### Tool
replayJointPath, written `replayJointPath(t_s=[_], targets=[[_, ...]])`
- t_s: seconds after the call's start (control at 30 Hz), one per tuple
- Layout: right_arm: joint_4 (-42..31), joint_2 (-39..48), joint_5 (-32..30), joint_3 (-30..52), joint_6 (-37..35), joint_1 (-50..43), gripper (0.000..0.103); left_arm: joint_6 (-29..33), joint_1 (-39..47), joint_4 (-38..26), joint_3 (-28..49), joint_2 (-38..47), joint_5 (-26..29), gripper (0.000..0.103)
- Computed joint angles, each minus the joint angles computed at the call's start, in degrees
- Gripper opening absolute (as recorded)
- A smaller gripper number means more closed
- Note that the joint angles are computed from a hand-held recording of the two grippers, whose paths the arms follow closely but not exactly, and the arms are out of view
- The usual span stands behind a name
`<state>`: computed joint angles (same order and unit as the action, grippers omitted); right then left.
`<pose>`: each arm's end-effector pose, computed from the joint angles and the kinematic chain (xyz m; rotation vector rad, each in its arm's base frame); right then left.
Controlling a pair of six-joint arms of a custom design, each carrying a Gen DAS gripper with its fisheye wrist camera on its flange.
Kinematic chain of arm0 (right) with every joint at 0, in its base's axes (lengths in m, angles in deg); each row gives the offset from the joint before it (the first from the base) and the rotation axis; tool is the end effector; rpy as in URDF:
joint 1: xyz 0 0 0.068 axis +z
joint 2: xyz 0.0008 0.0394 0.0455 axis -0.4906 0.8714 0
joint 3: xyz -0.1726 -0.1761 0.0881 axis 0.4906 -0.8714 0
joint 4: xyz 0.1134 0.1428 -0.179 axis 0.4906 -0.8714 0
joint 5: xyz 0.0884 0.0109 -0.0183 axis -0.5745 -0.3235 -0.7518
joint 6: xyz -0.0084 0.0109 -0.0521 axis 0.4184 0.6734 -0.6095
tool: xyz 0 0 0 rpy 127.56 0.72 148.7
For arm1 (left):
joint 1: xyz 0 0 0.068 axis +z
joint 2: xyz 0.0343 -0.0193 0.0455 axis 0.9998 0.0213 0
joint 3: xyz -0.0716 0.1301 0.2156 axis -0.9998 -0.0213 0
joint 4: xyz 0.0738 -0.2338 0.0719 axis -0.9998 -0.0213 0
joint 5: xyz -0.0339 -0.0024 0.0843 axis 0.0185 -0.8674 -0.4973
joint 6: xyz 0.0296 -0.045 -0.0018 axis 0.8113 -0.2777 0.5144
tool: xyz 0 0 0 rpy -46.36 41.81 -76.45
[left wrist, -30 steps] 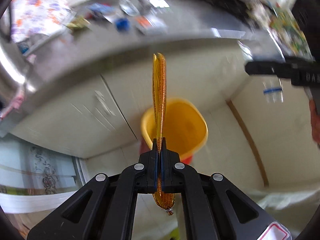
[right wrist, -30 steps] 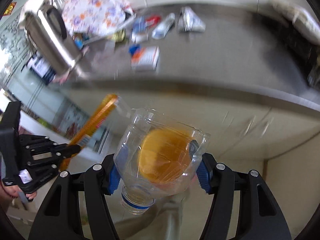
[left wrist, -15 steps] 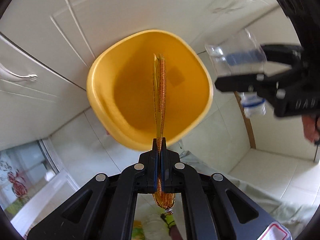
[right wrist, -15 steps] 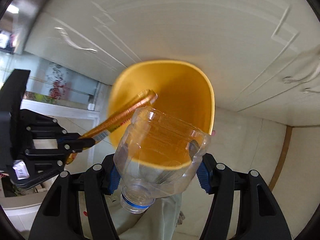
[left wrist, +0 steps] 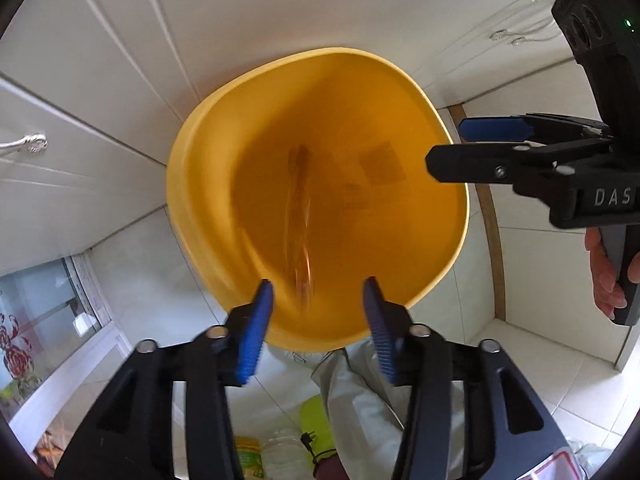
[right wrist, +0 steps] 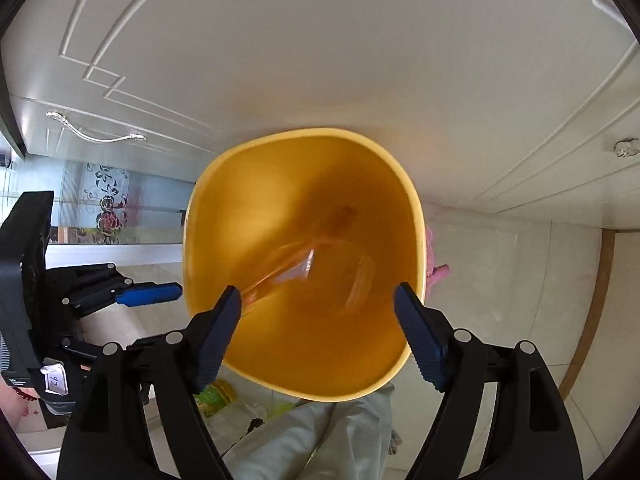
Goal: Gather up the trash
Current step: 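Carry both items over the yellow bin and open both tools to drop them, then raise both tools from the bin back toward the counter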
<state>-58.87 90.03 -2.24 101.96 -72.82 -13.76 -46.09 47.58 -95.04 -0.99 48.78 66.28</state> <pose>0.2983 0.0990 0.1038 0.4836 -3.0116 -0.6679 0.2299 -0.2118 0.1131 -0.3015 -3.0522 0.3596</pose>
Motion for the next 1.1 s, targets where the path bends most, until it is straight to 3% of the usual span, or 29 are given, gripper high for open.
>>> replayJointPath(t_s=[0.1, 0.37, 0.6, 0.8, 0.97, 1.1], targets=[[-0.05, -1.02, -0.71, -0.41, 0.42, -0.89, 0.079, -0.16, -0.35, -0.41, 0.21, -0.35, -0.45, 0.057], [0.74, -6.39, -0.95, -3.25, 3.56, 0.41, 0.079, -1.10, -0.84, -0.88, -0.22, -2.80, -1.48, 0.057], [-3.64, -20.55, -0.18, -6.99, 5.66, 1.84, 0.079, -6.96, -3.66, -4.14, -2.15, -12.15, -4.43, 0.057], [-14.55, -37.12, 6.23, -2.85, 3.82, 2.91, 0.079, -16.58, -9.60, -14.61, 2.15, -21.89, -14.08, 0.057], [-20.26, -42.39, 10.26, 6.71, 3.58, 3.54, 0.079, -23.39, -11.92, -25.38, 11.51, -24.82, -22.62, 0.057], [-23.91, -41.92, 8.73, 15.69, 2.97, 1.74, 0.079, -26.41, -12.13, -33.05, 20.41, -24.96, -28.68, 0.059]])
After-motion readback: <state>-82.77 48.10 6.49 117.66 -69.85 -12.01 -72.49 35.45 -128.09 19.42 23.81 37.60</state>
